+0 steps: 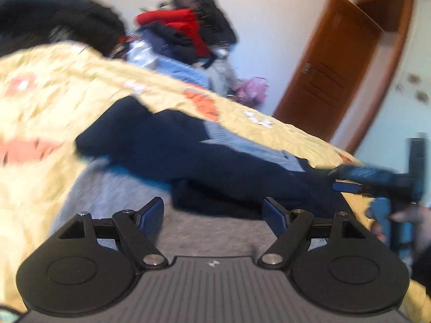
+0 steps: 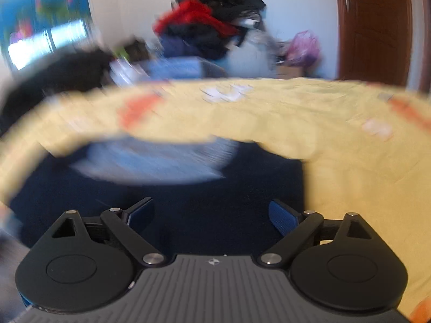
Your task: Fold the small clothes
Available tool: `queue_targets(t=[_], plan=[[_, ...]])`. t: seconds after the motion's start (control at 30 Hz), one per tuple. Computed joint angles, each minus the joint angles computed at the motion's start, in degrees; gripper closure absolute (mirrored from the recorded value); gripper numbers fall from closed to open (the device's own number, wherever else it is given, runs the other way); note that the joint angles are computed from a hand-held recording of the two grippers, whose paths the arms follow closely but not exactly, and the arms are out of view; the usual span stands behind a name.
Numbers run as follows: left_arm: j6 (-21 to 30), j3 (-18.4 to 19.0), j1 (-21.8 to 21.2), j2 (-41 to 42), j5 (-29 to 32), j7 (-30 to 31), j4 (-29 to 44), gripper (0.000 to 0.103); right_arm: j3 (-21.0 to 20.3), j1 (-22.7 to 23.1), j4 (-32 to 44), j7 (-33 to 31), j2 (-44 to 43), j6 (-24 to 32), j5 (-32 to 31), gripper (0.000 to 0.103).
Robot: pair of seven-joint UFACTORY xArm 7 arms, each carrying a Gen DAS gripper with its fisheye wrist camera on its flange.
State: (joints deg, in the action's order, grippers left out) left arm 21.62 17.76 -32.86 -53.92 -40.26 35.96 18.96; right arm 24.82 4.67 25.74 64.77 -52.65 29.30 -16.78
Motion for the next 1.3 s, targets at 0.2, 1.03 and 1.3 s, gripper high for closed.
queue_targets(t=[0.2, 1.03, 1.3], plan=[[-0.28, 0.59, 1.05, 2.04, -0.60, -2.17, 0.57, 0.016, -18.23, 19.97, 0.84, -4.93, 12.42, -15.94, 19.43, 0.012], [-2.81, 0.38, -0.83, 3.41, -1.24, -2.86, 0.72, 0.015, -13.31, 6.33, -2.90, -11.38, -8.58, 8.20, 14.16, 0.090], [-3.37, -0.99, -0.28, 3.89, 0.51, -3.81, 0.72, 0.015, -12.57, 5.78, -8.23, -11.55, -13.85, 7.97, 16.42, 0.090]])
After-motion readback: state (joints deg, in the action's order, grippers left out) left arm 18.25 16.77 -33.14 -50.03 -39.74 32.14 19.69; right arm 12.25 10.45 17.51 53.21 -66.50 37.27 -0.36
